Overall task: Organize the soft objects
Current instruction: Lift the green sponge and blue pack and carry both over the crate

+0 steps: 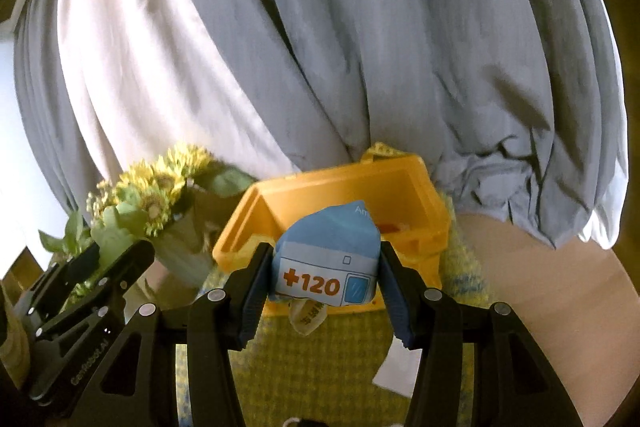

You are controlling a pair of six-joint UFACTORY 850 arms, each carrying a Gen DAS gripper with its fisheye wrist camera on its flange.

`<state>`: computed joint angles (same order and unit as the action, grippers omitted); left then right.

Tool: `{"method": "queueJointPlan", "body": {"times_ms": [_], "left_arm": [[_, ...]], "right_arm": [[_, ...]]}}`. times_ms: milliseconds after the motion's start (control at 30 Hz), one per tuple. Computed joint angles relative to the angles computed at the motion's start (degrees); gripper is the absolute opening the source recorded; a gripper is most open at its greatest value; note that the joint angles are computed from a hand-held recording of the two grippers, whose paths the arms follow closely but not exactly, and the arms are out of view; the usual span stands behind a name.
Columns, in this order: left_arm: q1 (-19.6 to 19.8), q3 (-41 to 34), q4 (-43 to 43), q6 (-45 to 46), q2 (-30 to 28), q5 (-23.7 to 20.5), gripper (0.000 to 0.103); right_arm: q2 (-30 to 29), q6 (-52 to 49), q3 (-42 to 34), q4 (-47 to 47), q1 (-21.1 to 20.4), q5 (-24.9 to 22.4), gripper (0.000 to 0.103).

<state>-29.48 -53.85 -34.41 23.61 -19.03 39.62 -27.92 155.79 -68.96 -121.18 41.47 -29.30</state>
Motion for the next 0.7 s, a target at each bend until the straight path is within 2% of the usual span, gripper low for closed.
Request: {"method": "queueJointPlan", "body": {"times_ms": [300,700], "left_arm": [[-0.13,-2.76,1.25,0.45,-0.99,0.89,0.052],[0.99,-7.14,2.70,1.30,-3.25,0.16,0.052]], "right_arm": [[0.19,0.94,-1.01,-1.72,-0.80,-2.66,0.053],[-1.28,2.10,-4.10,-4.69,-2.36,-3.16,0.053]]}}
